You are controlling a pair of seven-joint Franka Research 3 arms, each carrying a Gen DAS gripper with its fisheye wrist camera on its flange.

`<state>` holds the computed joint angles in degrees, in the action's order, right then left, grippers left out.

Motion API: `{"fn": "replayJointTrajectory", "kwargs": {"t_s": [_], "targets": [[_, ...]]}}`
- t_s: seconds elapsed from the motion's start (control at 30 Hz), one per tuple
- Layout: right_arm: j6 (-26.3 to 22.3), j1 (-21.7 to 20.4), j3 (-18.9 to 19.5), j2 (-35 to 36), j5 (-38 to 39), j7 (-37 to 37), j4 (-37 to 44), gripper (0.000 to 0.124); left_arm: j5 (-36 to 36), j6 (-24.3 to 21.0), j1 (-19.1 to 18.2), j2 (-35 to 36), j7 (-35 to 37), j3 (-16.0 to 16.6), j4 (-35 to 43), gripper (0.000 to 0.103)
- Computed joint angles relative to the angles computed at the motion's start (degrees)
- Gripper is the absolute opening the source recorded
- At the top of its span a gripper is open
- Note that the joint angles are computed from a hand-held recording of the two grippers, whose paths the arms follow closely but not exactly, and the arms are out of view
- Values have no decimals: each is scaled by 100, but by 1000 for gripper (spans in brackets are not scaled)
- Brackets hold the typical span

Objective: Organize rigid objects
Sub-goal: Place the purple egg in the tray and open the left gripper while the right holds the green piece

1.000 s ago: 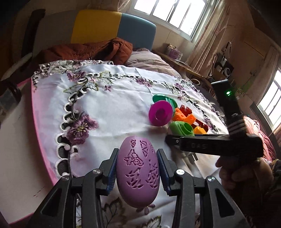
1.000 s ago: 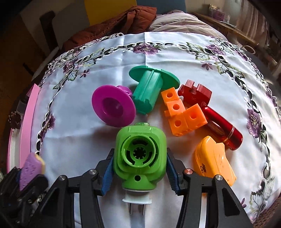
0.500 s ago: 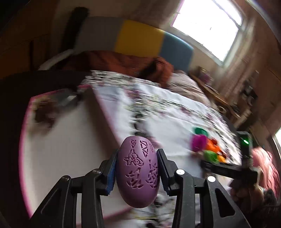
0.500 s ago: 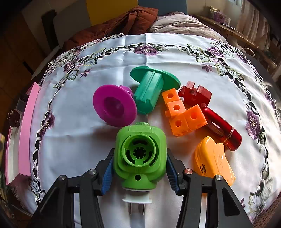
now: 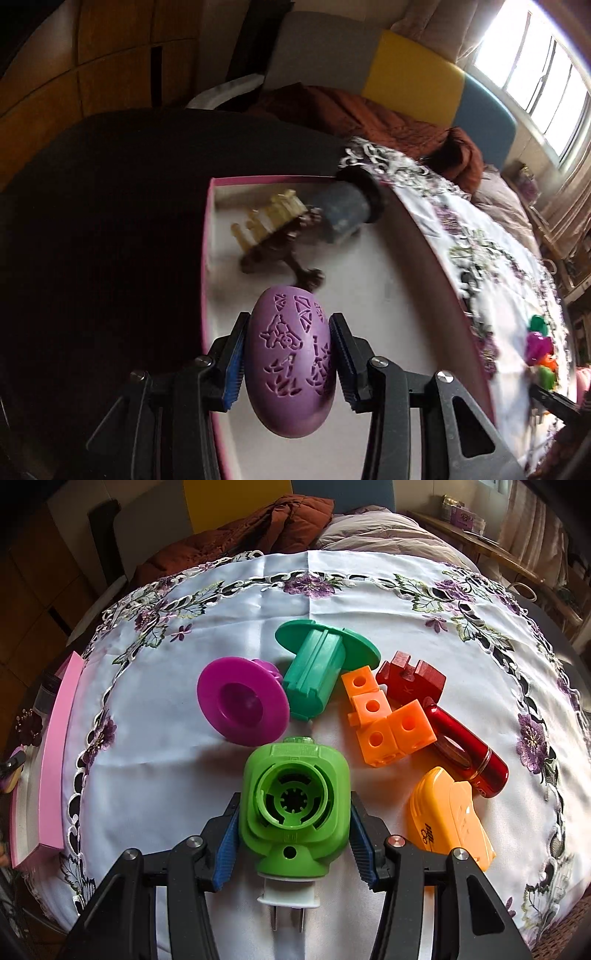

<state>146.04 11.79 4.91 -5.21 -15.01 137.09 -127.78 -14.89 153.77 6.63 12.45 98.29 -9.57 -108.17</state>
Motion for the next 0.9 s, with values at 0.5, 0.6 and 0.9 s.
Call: {"fn": "replayJointTrajectory", "kwargs": {"t_s": [0.5, 0.6, 0.9], "targets": [[-29, 7, 7, 16, -80, 42, 25, 54, 314, 776, -136, -905, -242, 148, -1035, 46], [-58, 14, 13, 22, -143, 56, 41, 54, 141, 997, -294, -1291, -140, 216, -1455, 46], [-75, 25, 33, 19, -423, 192, 31, 53, -130, 1149, -941, -2025, 212, 554, -2153, 46]]}}
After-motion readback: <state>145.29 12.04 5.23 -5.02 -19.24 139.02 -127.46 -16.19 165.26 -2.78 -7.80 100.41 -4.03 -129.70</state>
